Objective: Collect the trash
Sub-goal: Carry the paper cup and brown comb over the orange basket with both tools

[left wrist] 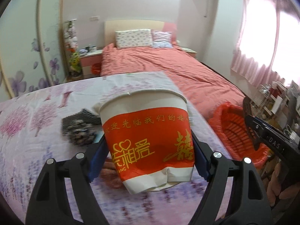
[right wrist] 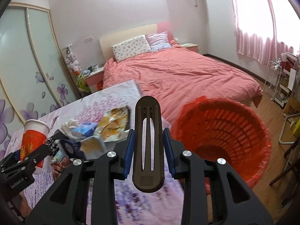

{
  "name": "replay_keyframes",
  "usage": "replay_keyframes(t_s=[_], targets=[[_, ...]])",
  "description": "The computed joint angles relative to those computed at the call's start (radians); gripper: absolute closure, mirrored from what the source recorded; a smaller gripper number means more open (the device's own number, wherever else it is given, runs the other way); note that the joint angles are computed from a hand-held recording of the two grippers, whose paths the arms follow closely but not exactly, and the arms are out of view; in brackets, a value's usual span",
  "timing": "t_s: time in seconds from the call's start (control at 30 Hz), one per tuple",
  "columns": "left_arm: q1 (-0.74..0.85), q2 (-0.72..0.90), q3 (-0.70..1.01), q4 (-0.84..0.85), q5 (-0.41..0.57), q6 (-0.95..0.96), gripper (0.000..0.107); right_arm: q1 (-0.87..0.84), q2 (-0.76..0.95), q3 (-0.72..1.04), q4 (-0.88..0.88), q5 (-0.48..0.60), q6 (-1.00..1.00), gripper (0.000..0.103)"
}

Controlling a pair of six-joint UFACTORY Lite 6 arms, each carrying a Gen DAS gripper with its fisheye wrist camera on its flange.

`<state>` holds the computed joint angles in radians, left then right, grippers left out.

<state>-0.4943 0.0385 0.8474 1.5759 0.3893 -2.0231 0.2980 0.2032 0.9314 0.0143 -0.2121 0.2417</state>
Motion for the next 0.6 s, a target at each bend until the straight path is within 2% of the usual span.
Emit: replay_keyframes(t_s=[0.4, 0.6], targets=[[-0.162, 0.365, 0.4, -0.001, -0.052, 0.032, 0.03, -0.244, -0.015, -0.033, -0.416, -0.067, 0.364, 0.072], [-0.196, 0.562, 0.638, -0.151, -0.088, 0.215, 0.03, -0.333, 0.054, 0.014, -0.551, -0.098, 0.494, 0.072]])
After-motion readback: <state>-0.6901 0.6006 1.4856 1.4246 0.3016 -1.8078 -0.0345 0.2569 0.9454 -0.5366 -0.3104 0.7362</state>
